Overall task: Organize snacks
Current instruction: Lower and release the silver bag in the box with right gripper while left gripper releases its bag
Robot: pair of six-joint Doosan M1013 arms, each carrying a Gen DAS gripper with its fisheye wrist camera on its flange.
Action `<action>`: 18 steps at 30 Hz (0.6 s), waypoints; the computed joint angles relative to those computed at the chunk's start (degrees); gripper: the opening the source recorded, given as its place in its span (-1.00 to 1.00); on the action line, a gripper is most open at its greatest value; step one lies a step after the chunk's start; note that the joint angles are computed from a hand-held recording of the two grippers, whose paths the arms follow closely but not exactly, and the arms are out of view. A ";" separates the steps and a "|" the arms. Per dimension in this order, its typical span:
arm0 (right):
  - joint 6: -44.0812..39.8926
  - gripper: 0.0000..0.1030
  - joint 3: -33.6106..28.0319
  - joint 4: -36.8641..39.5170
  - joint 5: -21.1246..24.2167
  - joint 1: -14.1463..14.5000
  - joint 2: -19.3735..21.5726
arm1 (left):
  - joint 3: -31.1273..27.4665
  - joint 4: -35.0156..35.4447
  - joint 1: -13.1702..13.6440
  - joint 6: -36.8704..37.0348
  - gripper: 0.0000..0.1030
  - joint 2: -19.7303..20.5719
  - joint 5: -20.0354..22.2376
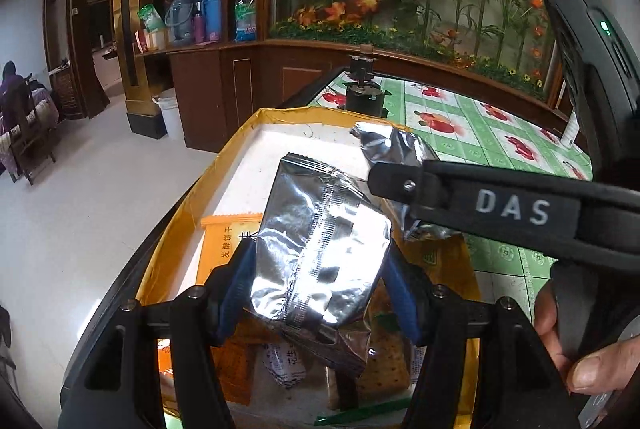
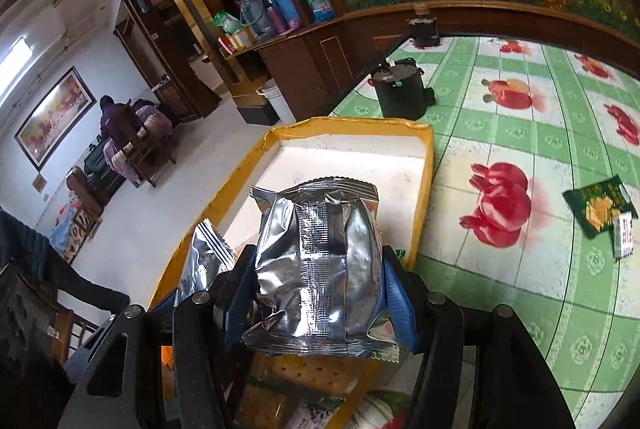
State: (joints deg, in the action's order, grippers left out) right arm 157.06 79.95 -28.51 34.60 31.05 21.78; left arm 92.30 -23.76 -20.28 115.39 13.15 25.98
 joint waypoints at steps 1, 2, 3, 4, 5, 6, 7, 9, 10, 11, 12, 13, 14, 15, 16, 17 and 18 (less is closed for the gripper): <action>0.03 0.24 -0.29 -0.38 0.21 0.05 0.24 | 0.02 -0.22 0.01 0.05 0.20 -0.02 -0.02; -0.09 0.24 -0.56 -0.75 0.47 0.12 0.47 | 0.02 0.71 -0.10 -0.85 0.20 -0.02 -0.21; -0.08 0.24 -0.80 -1.45 0.87 0.25 0.67 | -0.01 1.15 -0.20 -1.30 0.20 0.03 -0.33; 0.13 0.24 -0.90 -2.08 1.11 0.39 0.77 | -0.09 1.28 -0.22 -1.55 0.20 0.10 -0.30; 0.23 0.24 -1.03 -2.78 1.39 0.50 0.89 | -0.16 1.19 -0.17 -1.64 0.20 0.20 -0.18; 0.30 0.24 -1.05 -3.13 1.43 0.54 0.95 | -0.27 1.28 -0.19 -1.87 0.20 0.30 -0.14; 0.42 0.24 -0.99 -3.38 1.32 0.51 0.97 | -0.37 1.61 -0.23 -2.23 0.20 0.39 -0.15; 0.92 0.24 -0.82 -4.46 1.18 0.62 0.97 | -0.45 3.10 -0.51 -3.74 0.20 0.54 -0.79; 1.22 0.24 -0.76 -5.17 1.20 0.74 0.97 | -0.37 4.38 -0.75 -5.00 0.20 0.58 -1.61; 1.72 0.24 -0.69 -5.98 1.23 0.90 0.99 | -0.32 5.36 -0.93 -5.89 0.20 0.65 -2.31; 2.05 0.24 -0.63 -6.63 1.19 0.96 1.02 | -0.33 6.21 -1.08 -6.71 0.20 0.77 -2.95; 2.32 0.24 -0.59 -7.13 1.14 1.01 1.04 | -0.41 7.10 -1.24 -7.68 0.20 0.92 -3.54; 2.68 0.24 -0.57 -7.60 1.14 1.03 1.08 | -0.48 7.76 -1.35 -8.52 0.20 1.07 -4.01; 3.04 0.24 -0.61 -8.07 1.25 1.06 1.14 | -0.48 7.93 -1.38 -8.83 0.20 1.12 -4.35; 3.42 0.24 -0.65 -8.56 1.39 1.06 1.23 | -0.43 8.39 -1.49 -9.37 0.20 1.14 -4.66; 3.72 0.24 -0.64 -8.92 1.42 1.05 1.26 | -0.46 8.80 -1.58 -9.87 0.20 1.23 -4.93; 4.16 0.24 -0.61 -9.34 1.47 1.07 1.28 | -0.53 8.97 -1.61 -10.19 0.20 1.33 -5.01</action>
